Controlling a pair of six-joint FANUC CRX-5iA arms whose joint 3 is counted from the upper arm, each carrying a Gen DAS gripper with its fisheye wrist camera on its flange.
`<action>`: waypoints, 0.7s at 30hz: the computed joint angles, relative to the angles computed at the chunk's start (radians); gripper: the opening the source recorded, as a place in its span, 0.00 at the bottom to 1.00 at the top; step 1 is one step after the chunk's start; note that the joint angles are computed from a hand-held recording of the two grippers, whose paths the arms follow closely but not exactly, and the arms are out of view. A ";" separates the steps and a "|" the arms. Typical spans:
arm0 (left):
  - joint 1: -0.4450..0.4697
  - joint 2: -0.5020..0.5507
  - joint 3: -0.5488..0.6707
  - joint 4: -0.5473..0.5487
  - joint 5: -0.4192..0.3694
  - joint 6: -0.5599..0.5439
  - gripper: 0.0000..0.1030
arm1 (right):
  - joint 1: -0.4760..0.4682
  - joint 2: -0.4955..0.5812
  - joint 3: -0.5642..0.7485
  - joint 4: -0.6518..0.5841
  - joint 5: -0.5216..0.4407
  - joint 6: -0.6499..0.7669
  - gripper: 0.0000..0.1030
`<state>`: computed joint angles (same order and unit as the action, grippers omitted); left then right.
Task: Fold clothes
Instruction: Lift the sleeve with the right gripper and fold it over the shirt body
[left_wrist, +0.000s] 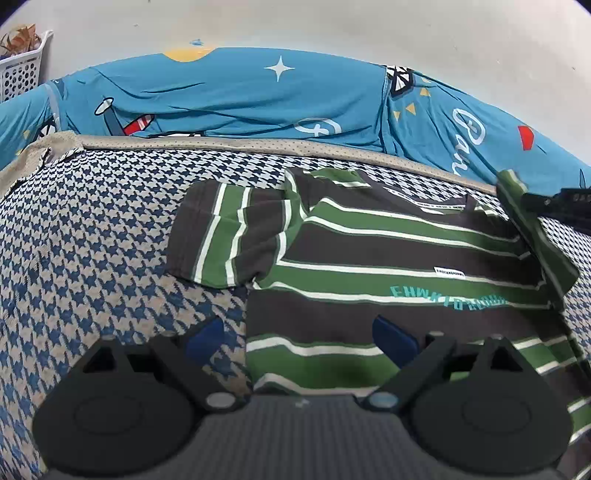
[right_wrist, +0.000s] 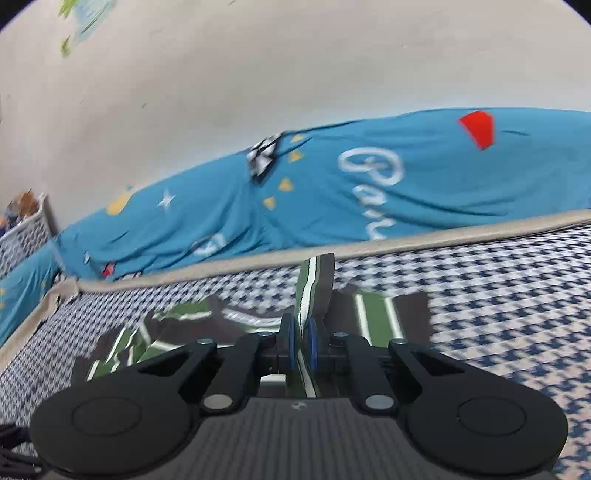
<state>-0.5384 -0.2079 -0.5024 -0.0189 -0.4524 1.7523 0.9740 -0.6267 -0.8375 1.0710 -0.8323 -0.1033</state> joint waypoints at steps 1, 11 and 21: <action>0.001 0.000 0.000 0.001 -0.001 0.000 0.89 | -0.005 0.011 0.001 -0.005 0.023 0.006 0.10; 0.019 -0.006 -0.002 0.007 -0.005 0.016 0.93 | -0.031 0.009 0.020 -0.114 0.135 0.106 0.15; 0.017 -0.005 0.022 -0.064 -0.018 0.107 0.94 | 0.053 -0.084 0.045 -0.211 -0.111 0.134 0.16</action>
